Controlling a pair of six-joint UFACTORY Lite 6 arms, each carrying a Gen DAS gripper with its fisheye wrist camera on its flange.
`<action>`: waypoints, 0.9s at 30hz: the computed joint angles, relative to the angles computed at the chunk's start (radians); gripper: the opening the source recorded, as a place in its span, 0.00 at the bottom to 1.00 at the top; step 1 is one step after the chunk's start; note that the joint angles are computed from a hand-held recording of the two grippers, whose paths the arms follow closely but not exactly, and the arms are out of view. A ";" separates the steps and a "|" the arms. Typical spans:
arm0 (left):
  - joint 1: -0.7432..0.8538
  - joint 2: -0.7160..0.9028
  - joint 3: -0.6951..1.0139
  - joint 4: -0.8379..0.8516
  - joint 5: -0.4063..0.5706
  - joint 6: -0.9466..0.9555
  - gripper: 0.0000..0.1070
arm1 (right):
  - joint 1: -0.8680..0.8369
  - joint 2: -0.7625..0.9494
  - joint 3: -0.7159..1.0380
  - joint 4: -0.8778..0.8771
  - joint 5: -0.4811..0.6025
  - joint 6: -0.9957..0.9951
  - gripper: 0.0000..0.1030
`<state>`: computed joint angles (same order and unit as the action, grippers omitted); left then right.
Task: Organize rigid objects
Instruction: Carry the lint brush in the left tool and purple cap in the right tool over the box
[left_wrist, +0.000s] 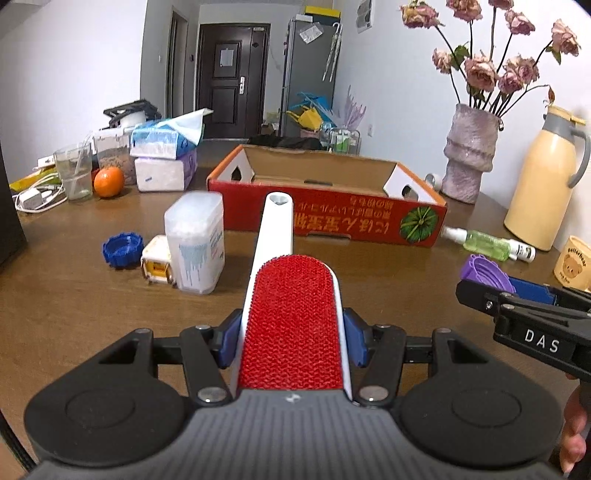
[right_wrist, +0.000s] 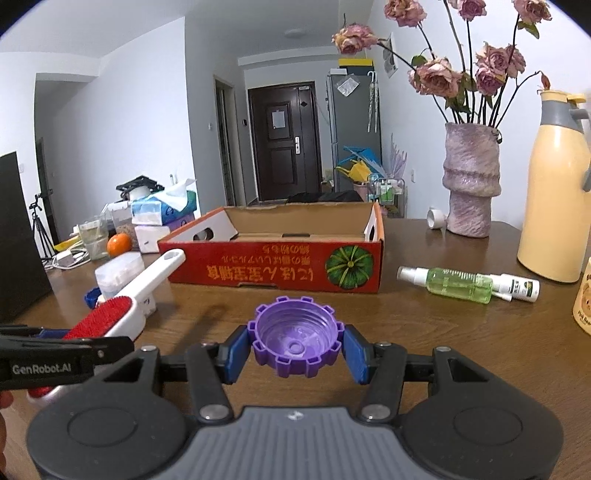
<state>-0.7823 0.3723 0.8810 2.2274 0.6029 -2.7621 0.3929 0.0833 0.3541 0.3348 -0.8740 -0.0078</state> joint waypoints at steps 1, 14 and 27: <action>0.000 -0.003 0.007 -0.005 -0.001 0.009 0.53 | -0.002 -0.009 0.002 0.002 0.004 -0.005 0.52; 0.031 0.013 0.174 -0.059 -0.037 0.095 0.53 | -0.036 -0.071 0.074 0.013 0.063 -0.067 0.52; 0.087 0.122 0.399 -0.107 -0.085 0.176 0.54 | -0.072 0.045 0.257 -0.011 0.113 -0.059 0.52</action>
